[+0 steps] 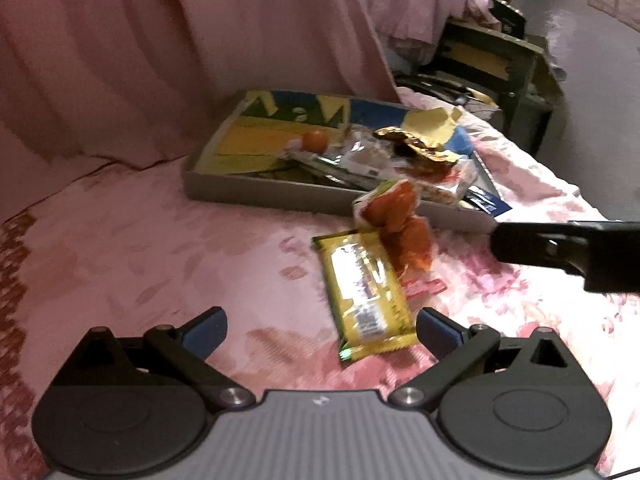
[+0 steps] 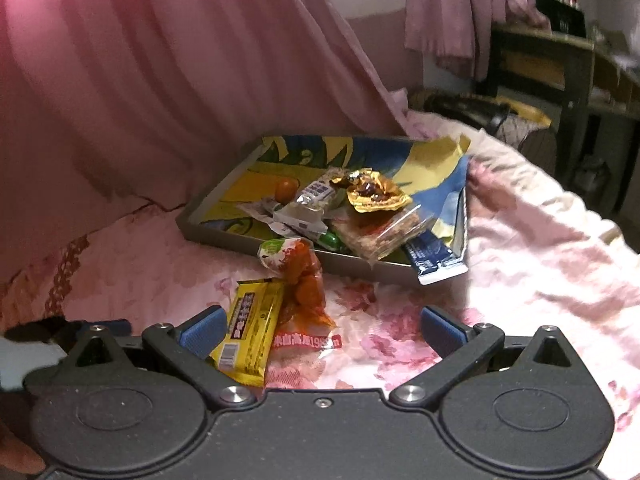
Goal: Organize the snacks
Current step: 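Close left gripper on yellow wafer bar while right gripper closes on orange pack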
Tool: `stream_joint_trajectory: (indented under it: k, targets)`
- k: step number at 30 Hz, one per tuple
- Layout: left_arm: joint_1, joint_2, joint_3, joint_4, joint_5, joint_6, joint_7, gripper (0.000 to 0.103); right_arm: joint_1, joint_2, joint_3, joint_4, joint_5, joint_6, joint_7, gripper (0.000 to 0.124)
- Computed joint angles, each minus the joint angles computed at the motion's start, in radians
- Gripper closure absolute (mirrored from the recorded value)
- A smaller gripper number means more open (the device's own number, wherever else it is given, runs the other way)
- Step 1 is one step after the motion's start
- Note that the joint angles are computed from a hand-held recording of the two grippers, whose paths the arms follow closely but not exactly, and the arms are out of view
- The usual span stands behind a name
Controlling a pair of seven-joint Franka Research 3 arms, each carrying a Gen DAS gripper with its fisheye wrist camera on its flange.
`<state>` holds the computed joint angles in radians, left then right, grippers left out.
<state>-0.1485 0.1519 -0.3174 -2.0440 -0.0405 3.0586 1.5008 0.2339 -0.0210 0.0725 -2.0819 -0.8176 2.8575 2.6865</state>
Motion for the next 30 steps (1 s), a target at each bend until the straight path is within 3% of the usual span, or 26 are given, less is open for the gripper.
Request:
stream_joint_trajectory:
  k: [3, 18, 24, 27, 30]
  targets:
    - [0.036, 0.039, -0.049, 0.033, -0.050, 0.009, 0.077, 0.000, 0.000, 0.030, -0.010, 0.024, 0.047, 0.007, -0.039, 0.022]
    - [0.086, 0.175, -0.119, 0.176, -0.040, -0.041, 0.153, 0.001, 0.035, 0.191, -0.057, 0.125, 0.554, 0.106, -0.498, 0.023]
    - [0.149, 0.198, -0.196, 0.197, -0.120, -0.067, 0.242, 0.009, 0.033, 0.268, -0.039, 0.203, 0.745, 0.075, -0.693, 0.037]
    - [0.165, 0.204, -0.216, 0.202, -0.168, -0.079, 0.279, 0.014, 0.098, 0.302, -0.110, 0.252, 0.716, 0.016, -0.657, 0.044]
    - [0.161, 0.206, -0.209, 0.208, -0.197, -0.091, 0.297, 0.019, 0.097, 0.327, -0.108, 0.279, 0.746, -0.005, -0.681, 0.053]
